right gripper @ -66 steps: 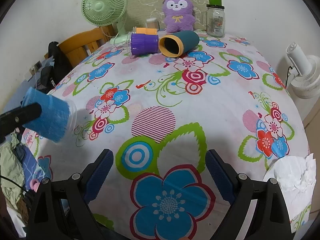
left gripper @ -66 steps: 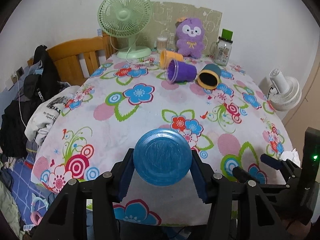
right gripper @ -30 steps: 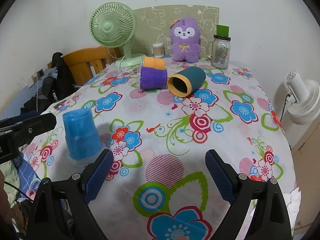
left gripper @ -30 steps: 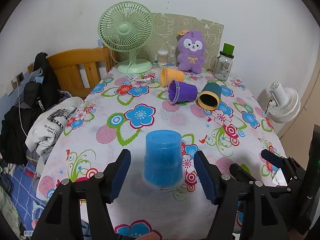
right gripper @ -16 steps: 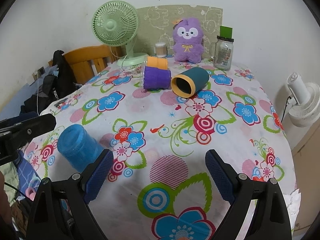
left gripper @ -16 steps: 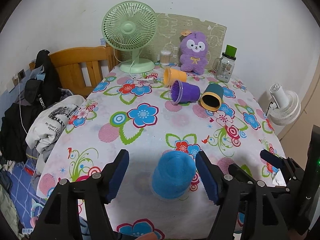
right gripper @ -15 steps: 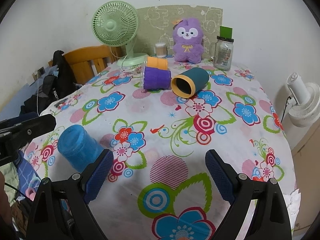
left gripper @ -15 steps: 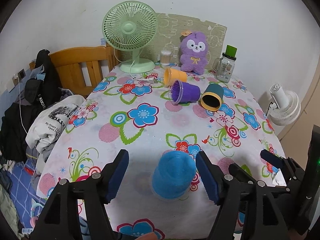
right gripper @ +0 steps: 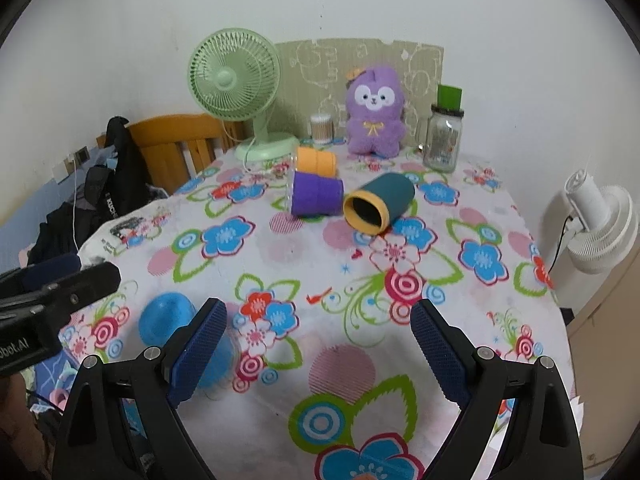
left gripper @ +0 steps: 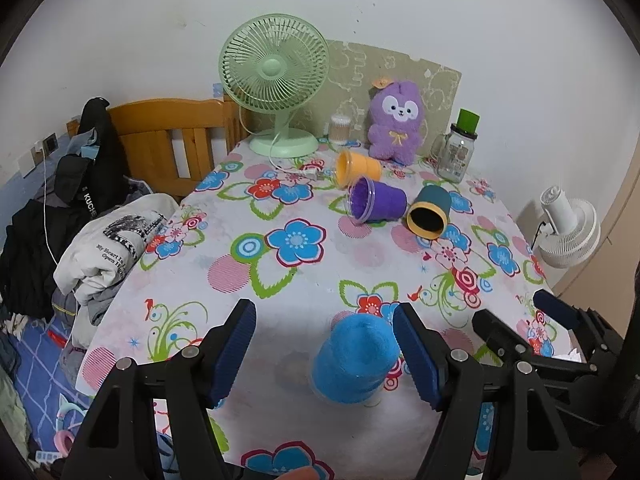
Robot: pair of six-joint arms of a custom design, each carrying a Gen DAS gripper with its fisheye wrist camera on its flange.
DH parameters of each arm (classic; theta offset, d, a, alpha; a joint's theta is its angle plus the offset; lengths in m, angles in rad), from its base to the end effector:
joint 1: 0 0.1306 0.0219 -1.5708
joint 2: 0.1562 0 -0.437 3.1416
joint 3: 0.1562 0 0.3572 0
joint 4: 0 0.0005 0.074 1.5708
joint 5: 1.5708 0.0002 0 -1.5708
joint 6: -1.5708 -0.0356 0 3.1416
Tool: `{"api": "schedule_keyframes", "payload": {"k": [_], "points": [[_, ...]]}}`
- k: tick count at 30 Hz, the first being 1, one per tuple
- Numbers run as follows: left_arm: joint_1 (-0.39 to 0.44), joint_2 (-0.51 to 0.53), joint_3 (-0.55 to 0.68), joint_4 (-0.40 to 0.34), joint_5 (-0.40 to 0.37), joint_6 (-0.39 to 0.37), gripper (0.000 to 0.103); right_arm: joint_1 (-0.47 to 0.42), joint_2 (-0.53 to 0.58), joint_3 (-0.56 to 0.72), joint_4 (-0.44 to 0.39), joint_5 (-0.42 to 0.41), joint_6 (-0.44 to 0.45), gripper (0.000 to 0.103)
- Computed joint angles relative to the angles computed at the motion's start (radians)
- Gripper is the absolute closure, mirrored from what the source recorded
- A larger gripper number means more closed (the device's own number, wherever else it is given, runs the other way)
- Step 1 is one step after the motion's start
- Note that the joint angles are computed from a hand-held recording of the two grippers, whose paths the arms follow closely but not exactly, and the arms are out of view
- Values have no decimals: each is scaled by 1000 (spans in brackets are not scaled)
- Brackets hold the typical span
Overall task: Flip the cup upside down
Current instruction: 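Open the left gripper and release the blue cup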
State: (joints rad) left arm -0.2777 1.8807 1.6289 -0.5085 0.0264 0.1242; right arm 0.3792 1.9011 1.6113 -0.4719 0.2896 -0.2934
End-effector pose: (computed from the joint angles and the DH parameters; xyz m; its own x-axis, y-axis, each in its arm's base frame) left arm 0.6185 -0.1778 0.3563 -0.6939 0.0690 -0.7168 0.2081 0.9721 -0.1078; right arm 0.6046 0.2295 0.3401 -0.6608 0.0350 -0.7497 0.0296 0.9993 0.0206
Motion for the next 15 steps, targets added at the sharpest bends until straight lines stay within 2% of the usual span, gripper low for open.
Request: {"api": "schedule_keyframes", "payload": {"k": [15], "points": [[13, -15, -10, 35, 17, 19, 29, 14, -21, 29, 1, 54, 9, 8]]}}
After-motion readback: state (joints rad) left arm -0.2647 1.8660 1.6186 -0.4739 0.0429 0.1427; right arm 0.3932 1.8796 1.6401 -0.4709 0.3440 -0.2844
